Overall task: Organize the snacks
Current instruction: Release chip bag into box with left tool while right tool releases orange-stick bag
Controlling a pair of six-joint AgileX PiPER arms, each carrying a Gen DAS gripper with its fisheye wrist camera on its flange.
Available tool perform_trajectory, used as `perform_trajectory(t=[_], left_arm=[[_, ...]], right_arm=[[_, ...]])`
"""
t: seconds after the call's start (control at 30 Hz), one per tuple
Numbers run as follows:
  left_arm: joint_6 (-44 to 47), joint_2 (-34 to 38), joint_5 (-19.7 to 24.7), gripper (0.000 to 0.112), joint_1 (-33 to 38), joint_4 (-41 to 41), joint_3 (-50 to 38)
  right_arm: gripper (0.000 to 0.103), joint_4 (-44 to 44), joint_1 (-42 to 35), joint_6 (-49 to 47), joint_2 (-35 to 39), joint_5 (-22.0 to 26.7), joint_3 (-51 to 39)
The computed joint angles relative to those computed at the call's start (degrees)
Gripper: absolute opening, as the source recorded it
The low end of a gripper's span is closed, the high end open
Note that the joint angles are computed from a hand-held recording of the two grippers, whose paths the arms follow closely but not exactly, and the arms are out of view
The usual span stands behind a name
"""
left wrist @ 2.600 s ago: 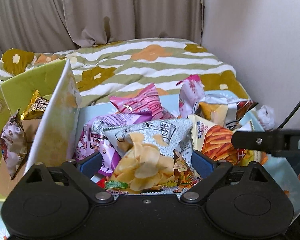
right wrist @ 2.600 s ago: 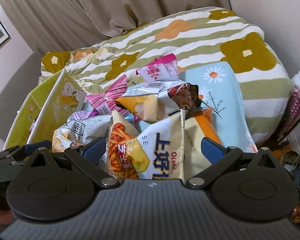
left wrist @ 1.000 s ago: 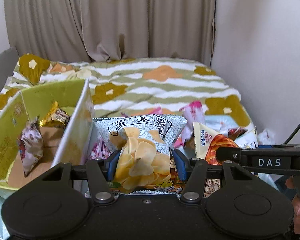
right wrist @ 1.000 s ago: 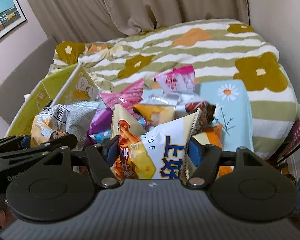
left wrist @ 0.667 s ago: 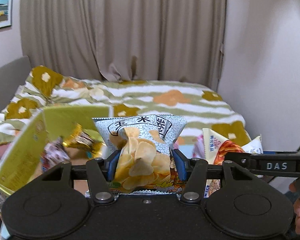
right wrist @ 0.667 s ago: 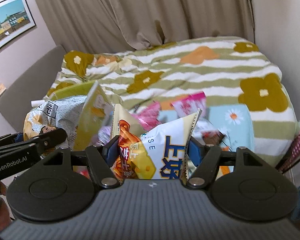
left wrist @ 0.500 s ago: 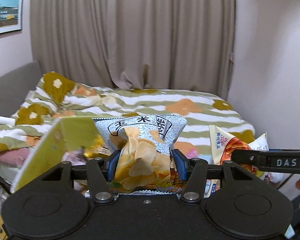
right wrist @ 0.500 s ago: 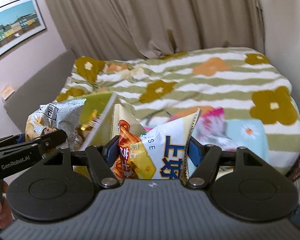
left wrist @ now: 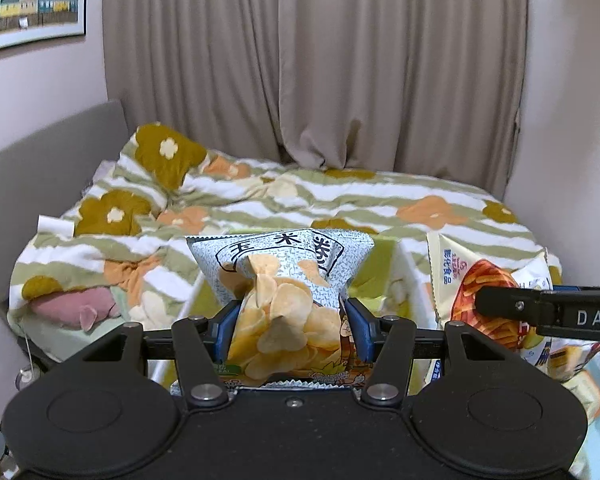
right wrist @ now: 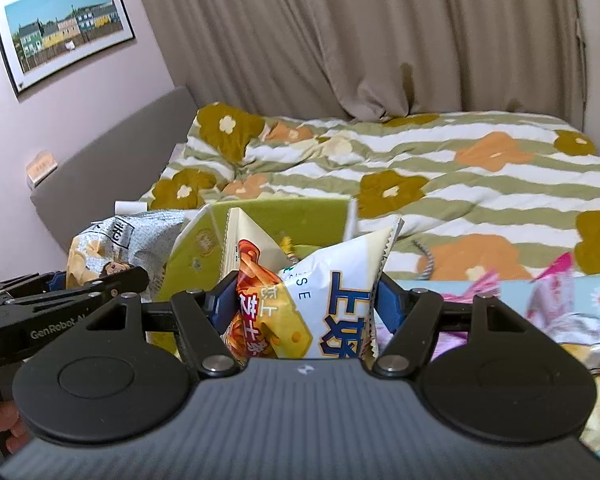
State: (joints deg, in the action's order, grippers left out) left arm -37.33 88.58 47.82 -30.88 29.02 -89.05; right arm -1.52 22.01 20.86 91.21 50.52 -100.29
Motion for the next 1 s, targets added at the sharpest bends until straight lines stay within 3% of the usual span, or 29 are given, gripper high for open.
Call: perform_trajectory(t=[0.37,0.4,0.47,0.57,0.77,1.0], left_arm=[[24.93,1.8,-4.75,0.063,12.81,-22.3,5.81],[26.0,1.85,-5.0,0.066,13.28,-23.49,6.46],[27.67,1.43,-5.7,0.098,14.16,-25.47,7.86],[28.93,-0.51,-7.73,0.102,15.22,-27.18,10.43],[26.33,-2.59,-6.68,0.102,15.9,-26.75,11.69],[17.45,-5.54,-5.02,0.102,14.79,-19.06,12.12]], right_arm=[[0.084,-13.66,11.24,15.55,14.36,10.58,-17.33],[0.084,-14.39,11.7,16.4,15.16,11.64,-18.38],[0.084,-15.64,12.47,17.74,16.23,13.29,-19.8],[0.084,-17.62,13.51,18.69,17.31,15.35,-21.07],[0.084,-17.14,13.63,17.23,18.4,17.31,-22.52],[0.085,-11.57,12.88,10.96,20.5,18.27,-26.62]])
